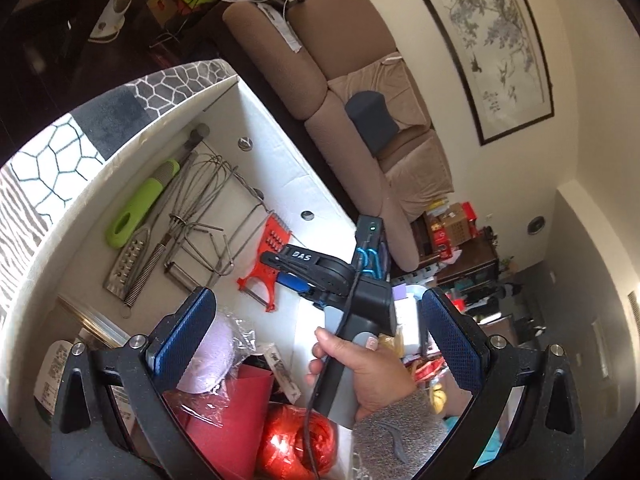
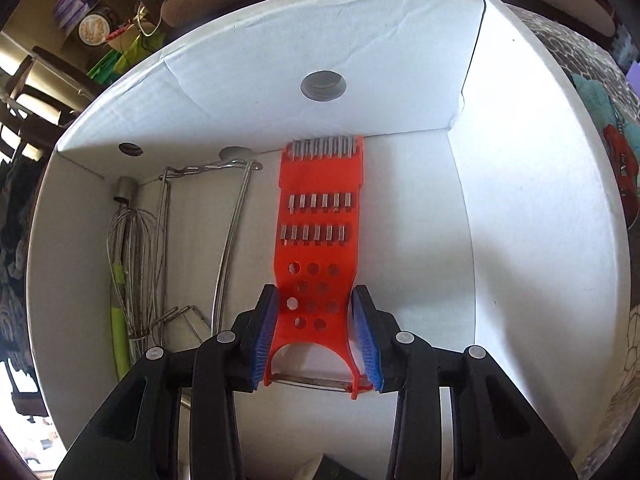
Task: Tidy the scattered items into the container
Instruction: 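Lower the grater into the box and open the right gripper, then move the left tool toward the red lighter on the table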
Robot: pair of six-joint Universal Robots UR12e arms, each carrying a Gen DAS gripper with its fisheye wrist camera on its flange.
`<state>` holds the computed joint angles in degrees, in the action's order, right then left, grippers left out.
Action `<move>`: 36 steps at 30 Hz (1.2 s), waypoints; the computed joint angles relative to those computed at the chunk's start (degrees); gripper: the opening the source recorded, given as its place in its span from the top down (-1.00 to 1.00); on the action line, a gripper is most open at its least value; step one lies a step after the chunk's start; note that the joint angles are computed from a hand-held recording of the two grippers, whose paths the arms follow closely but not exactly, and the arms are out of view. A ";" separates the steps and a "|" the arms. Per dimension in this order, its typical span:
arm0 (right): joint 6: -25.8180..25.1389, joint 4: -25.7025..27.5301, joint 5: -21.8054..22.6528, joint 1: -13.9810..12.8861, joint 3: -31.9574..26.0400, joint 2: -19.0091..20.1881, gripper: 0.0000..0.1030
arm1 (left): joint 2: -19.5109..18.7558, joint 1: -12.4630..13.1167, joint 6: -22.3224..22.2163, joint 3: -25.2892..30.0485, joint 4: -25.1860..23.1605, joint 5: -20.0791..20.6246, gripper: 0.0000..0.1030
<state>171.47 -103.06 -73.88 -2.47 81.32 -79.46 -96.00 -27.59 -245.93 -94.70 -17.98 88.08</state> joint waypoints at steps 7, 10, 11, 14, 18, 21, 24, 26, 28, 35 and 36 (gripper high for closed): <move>-4.15 -0.04 0.97 -0.94 -0.62 -1.52 0.23 | -0.23 -0.75 3.62 2.37 -8.26 2.47 -0.99; -6.63 0.75 2.72 -1.36 -1.67 -1.97 0.23 | -0.57 -1.31 5.68 3.84 -12.24 3.83 -0.99; -7.45 0.79 3.50 -1.66 -1.54 -2.45 0.21 | -0.74 -1.55 6.38 4.35 -13.35 4.27 -0.99; -9.03 0.86 4.99 -1.80 -2.10 -2.95 0.17 | -1.21 -1.87 7.71 5.30 -14.45 4.19 -0.99; -11.84 1.23 7.09 -2.89 -1.37 -4.57 0.15 | -1.79 -2.38 9.27 6.61 -16.76 5.13 -0.99; -15.19 1.68 8.00 -3.92 -0.60 -6.21 0.09 | -2.24 -2.94 10.81 7.93 -19.58 6.89 -0.99; -18.32 1.64 9.31 -5.08 0.56 -8.06 0.05 | -2.51 -3.10 11.46 8.34 -20.01 6.72 -0.99; -19.87 0.98 9.92 -5.92 1.67 -9.47 0.03 | -2.70 -3.25 11.87 8.78 -20.74 7.04 -0.99; -21.62 0.50 10.83 -6.86 2.76 -10.82 -0.02 | -2.94 -3.47 12.34 9.27 -21.56 7.51 -0.99; -26.02 1.91 15.75 -10.76 5.51 -14.37 -0.30 | -4.32 -5.06 14.63 12.45 -27.46 12.91 -0.99; -26.34 1.50 15.86 -11.34 6.00 -14.84 -0.37 | -4.57 -5.31 14.96 12.92 -28.17 13.73 -0.99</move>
